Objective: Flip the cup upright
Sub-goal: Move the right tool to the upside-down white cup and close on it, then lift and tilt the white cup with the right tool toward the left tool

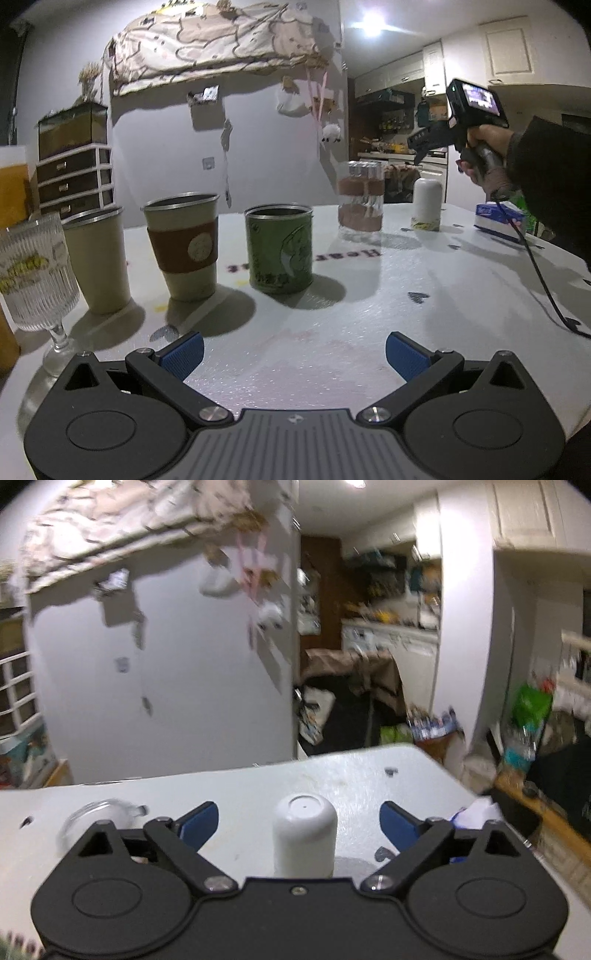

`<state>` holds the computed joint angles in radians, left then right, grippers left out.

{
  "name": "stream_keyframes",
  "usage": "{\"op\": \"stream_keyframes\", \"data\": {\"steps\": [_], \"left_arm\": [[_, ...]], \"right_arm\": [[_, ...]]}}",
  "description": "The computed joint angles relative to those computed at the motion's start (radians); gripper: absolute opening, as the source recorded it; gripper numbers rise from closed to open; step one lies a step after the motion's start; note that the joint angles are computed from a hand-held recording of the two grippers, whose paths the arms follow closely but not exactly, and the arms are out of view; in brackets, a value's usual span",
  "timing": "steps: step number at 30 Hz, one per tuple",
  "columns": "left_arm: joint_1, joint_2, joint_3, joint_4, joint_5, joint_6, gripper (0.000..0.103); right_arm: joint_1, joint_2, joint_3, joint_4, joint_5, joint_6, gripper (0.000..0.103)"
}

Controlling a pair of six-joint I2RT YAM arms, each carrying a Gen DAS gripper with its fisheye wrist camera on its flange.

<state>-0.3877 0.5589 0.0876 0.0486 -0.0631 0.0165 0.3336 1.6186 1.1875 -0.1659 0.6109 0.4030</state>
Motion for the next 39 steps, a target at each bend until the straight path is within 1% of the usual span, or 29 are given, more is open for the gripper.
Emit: {"op": "stream_keyframes", "data": {"steps": [2, 5, 6, 8, 9, 10, 11, 12, 14, 17, 19, 21, 24, 26, 32, 36, 39], "left_arm": [[0.039, 0.07, 0.001, 0.061, 0.031, 0.01, 0.103], [0.072, 0.139, 0.002, 0.126, 0.058, 0.019, 0.103], [0.085, 0.16, 0.011, 0.126, 0.074, 0.018, 0.103], [0.127, 0.189, 0.03, 0.115, 0.149, 0.027, 0.103], [0.132, 0.198, 0.034, 0.113, 0.163, 0.031, 0.103], [0.129, 0.2, 0.036, 0.113, 0.16, 0.035, 0.103], [0.123, 0.202, 0.037, 0.115, 0.154, 0.036, 0.103], [0.118, 0.2, 0.036, 0.115, 0.15, 0.037, 0.103], [0.111, 0.195, 0.033, 0.116, 0.136, 0.031, 0.103], [0.105, 0.178, 0.033, 0.095, 0.127, 0.013, 0.103], [0.098, 0.142, 0.03, 0.064, 0.128, 0.006, 0.103], [0.084, 0.091, 0.025, 0.026, 0.13, 0.0, 0.103], [0.06, 0.007, 0.014, -0.034, 0.139, -0.016, 0.103], [0.032, -0.052, 0.007, -0.081, 0.126, -0.027, 0.103], [-0.102, -0.282, 0.001, -0.264, 0.007, -0.046, 0.103], [-0.178, -0.38, 0.003, -0.352, -0.071, -0.078, 0.103], [-0.241, -0.44, 0.004, -0.409, -0.133, -0.107, 0.103]], "right_arm": [[-0.042, 0.079, 0.066, -0.022, -0.041, 0.033, 0.087], [-0.083, 0.186, 0.152, -0.044, -0.062, 0.053, 0.084], [-0.091, 0.213, 0.174, -0.048, -0.065, 0.051, 0.084], [-0.106, 0.252, 0.204, -0.05, -0.081, 0.044, 0.082], [-0.111, 0.265, 0.215, -0.053, -0.091, 0.043, 0.082], [-0.117, 0.276, 0.224, -0.061, -0.105, 0.044, 0.077], [-0.123, 0.286, 0.236, -0.08, -0.117, 0.052, 0.066], [-0.125, 0.289, 0.24, -0.091, -0.126, 0.06, 0.063], [-0.124, 0.275, 0.222, -0.096, -0.129, 0.064, 0.062], [-0.102, 0.219, 0.155, -0.073, -0.114, 0.018, 0.062], [-0.072, 0.15, 0.077, -0.053, -0.11, -0.002, 0.062], [-0.035, 0.063, -0.01, -0.03, -0.131, -0.017, 0.062], [0.061, -0.079, -0.139, -0.022, -0.143, -0.033, 0.062], [0.149, -0.168, -0.21, -0.036, -0.138, -0.026, 0.062], [0.44, -0.346, -0.329, -0.089, -0.14, 0.066, 0.062], [0.637, -0.4, -0.36, -0.103, -0.139, 0.138, 0.062], [0.76, -0.426, -0.379, -0.082, -0.144, 0.177, 0.062]]}}
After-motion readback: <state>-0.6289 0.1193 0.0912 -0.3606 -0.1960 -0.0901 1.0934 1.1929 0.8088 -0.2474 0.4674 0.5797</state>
